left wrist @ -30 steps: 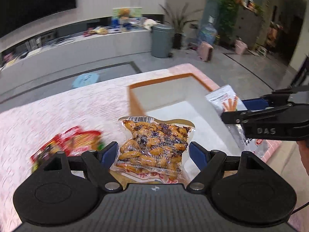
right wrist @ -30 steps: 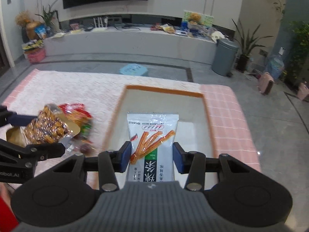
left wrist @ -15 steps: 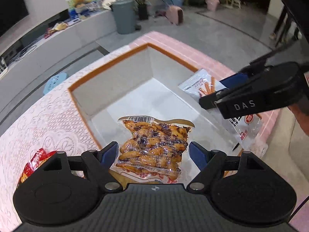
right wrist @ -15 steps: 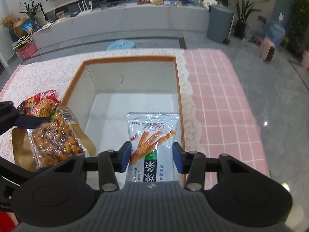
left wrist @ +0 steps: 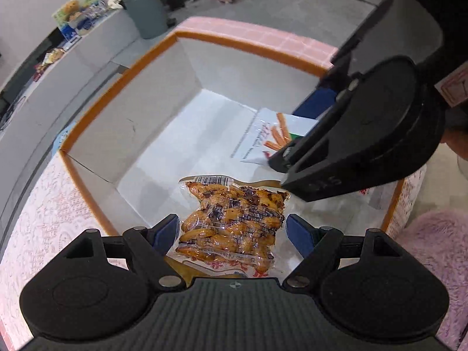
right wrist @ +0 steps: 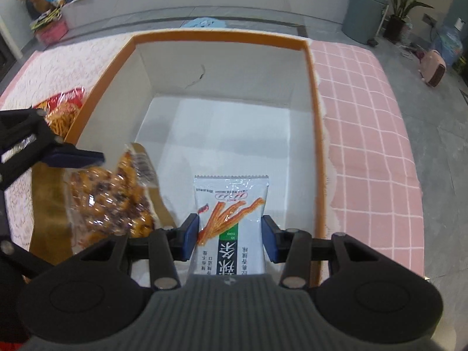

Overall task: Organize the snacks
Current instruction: 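Carry both held packets over the orange box with both grippers, then lower the packets into the box and open both grippers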

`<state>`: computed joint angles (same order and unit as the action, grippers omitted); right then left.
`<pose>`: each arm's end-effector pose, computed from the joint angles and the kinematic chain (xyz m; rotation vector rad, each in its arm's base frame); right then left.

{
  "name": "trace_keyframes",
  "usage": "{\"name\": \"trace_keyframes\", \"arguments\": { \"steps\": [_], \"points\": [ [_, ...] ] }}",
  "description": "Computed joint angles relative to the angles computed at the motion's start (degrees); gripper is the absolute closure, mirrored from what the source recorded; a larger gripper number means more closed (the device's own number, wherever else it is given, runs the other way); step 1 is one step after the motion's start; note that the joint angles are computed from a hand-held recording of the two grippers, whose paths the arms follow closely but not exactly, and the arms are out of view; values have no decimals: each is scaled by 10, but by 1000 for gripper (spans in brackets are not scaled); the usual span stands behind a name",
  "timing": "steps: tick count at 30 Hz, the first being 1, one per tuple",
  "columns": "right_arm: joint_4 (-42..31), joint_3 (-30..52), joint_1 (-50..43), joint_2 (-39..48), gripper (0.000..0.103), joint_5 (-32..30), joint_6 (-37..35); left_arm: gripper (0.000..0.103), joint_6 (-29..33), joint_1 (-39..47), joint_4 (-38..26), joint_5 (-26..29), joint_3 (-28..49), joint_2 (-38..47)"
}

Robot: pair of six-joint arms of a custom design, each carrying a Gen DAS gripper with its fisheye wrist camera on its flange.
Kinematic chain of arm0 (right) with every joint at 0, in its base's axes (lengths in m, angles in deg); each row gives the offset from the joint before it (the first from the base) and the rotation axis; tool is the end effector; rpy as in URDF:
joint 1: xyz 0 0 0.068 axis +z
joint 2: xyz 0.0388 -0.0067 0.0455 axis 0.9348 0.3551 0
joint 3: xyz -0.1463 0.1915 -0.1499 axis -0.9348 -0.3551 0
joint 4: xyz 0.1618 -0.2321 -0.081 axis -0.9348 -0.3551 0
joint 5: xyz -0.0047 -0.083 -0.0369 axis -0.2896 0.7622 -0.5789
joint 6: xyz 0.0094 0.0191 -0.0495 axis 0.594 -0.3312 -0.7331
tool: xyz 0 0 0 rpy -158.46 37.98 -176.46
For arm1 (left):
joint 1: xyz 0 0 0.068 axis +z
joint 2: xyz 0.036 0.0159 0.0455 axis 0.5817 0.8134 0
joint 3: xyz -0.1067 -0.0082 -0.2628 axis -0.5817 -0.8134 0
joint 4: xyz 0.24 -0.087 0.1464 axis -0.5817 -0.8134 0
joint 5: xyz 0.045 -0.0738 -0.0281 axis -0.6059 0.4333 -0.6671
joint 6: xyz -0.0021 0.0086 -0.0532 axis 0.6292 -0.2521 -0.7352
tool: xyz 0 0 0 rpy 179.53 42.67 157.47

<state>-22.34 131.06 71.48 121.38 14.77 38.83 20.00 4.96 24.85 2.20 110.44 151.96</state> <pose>0.3380 0.0205 0.2546 -0.5313 2.6651 0.1890 0.2575 -0.1471 0.2317 0.9050 2.5308 0.0575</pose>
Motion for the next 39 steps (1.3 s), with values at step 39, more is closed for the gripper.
{"name": "trace_keyframes", "arguments": {
  "steps": [39],
  "points": [
    [-45,26,18,3,56,16,36,0,-28,54,35,74,-51,-74]
  ]
}}
